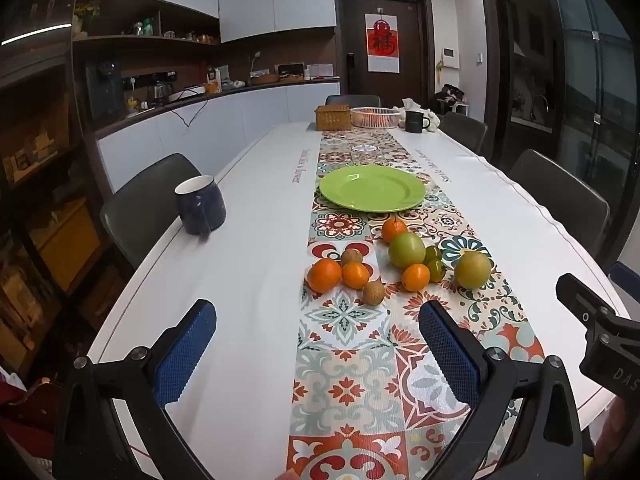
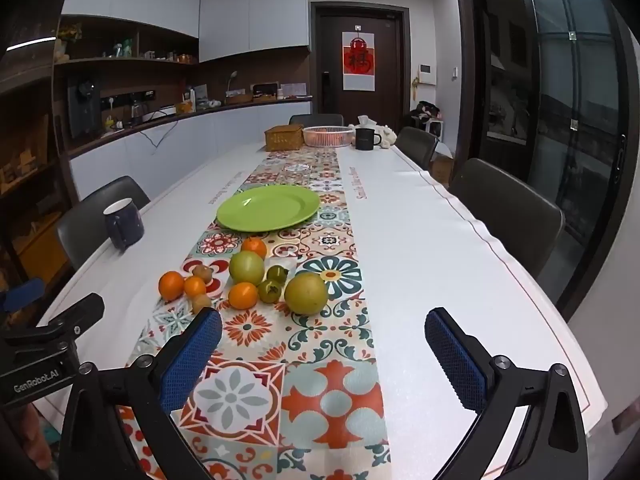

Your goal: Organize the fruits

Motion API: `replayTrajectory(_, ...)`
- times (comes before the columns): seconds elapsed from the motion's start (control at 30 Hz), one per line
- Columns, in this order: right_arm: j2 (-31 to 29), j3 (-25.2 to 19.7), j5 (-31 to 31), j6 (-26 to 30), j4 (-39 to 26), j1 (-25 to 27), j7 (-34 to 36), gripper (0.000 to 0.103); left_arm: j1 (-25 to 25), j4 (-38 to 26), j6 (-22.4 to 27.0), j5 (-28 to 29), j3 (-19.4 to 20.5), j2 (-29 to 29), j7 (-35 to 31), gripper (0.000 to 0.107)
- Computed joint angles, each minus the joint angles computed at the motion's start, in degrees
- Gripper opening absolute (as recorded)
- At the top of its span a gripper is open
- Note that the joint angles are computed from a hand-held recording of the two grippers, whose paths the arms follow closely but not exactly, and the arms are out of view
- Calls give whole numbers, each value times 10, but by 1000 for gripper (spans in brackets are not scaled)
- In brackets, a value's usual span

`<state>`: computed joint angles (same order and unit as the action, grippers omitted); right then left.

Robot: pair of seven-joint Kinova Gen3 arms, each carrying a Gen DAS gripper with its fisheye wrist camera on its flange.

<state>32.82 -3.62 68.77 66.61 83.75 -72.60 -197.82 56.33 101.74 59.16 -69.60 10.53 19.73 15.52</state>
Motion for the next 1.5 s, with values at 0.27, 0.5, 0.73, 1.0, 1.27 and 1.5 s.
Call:
replayTrajectory(0.27,-4,0,2,-6,-1,1,-9,102,3,-8,13,-2,2,5,-1,103)
replayTrajectory(0.5,3,4,6,-14,-9,4,13,102,-9,3,-16,1,-2,-4,3,103)
replayTrajectory(0.73,3,5,4,-14,-8,2,8,102,-4,5,-12,-10,-1,-4,8,103)
replayTrajectory(1.0,0,3,14,-12,1,0,-6,102,3,11,2,-30,3,-4,28,103)
replayTrajectory(1.27,-3,0,22,-10,7,-1,-15,102,8,13,16,-40,7,-1,38,103)
replayTrajectory(1.5,-3,-2,33,-2,12,-4,-22,102,15,9,40,-46,9,3,48,103)
